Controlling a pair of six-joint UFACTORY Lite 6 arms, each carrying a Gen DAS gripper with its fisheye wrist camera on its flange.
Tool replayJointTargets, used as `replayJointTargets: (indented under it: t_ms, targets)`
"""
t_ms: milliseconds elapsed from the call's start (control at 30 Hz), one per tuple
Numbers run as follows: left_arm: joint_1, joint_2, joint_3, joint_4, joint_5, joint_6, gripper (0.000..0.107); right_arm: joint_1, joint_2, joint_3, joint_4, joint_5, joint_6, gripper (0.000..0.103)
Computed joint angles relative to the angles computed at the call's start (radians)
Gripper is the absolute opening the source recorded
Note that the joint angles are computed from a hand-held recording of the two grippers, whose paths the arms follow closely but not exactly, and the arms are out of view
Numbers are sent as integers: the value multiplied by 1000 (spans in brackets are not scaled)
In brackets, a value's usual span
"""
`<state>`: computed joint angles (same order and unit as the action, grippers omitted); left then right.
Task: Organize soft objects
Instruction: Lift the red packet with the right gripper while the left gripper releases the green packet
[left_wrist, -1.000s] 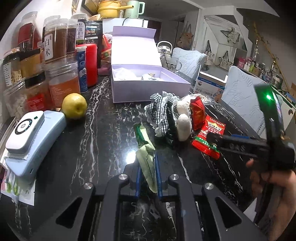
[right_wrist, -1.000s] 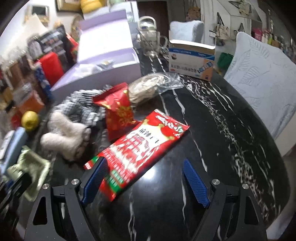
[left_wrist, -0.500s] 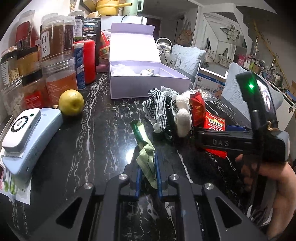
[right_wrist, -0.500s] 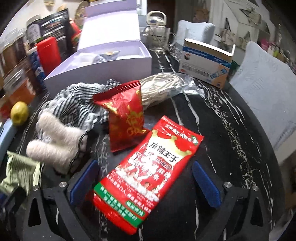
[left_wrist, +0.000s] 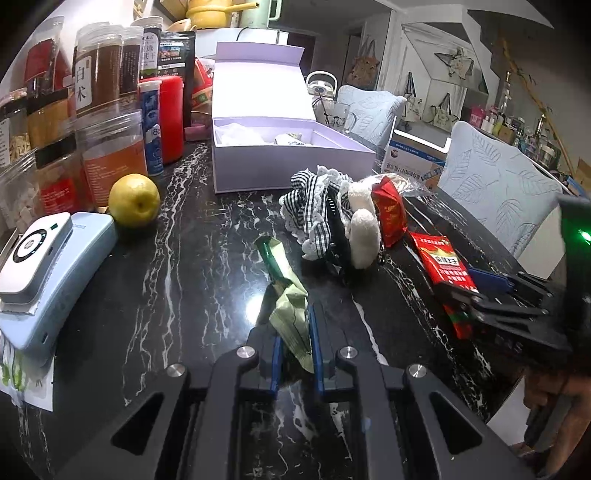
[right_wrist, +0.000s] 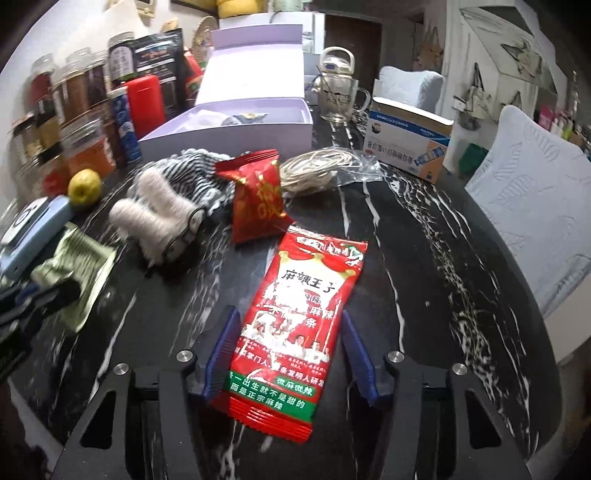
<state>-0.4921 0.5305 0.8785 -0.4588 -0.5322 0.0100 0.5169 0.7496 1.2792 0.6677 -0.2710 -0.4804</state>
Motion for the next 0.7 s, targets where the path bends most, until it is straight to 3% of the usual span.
replayJointTargets:
  t_ms: [233, 433, 567, 600, 633, 700]
  targets:
    - [35, 53, 52, 111, 37, -97, 13, 8, -54, -114, -181, -70, 174, 57]
    - [33, 88, 145, 19, 124, 16, 14, 17, -34, -82, -98, -55, 110, 76]
    - [45, 101, 169, 75, 142, -29, 14, 21, -27, -75, -88, -58, 103, 77]
    - [48, 102, 164, 104, 129, -56, 14, 20, -30, -81, -116, -63, 128, 69]
    - [47, 100, 157, 110, 116, -59, 14, 22, -35, -92, -116, -81, 127, 51]
    - [40, 96, 143, 91, 91, -32, 13, 17, -41, -97, -136, -79, 157, 49]
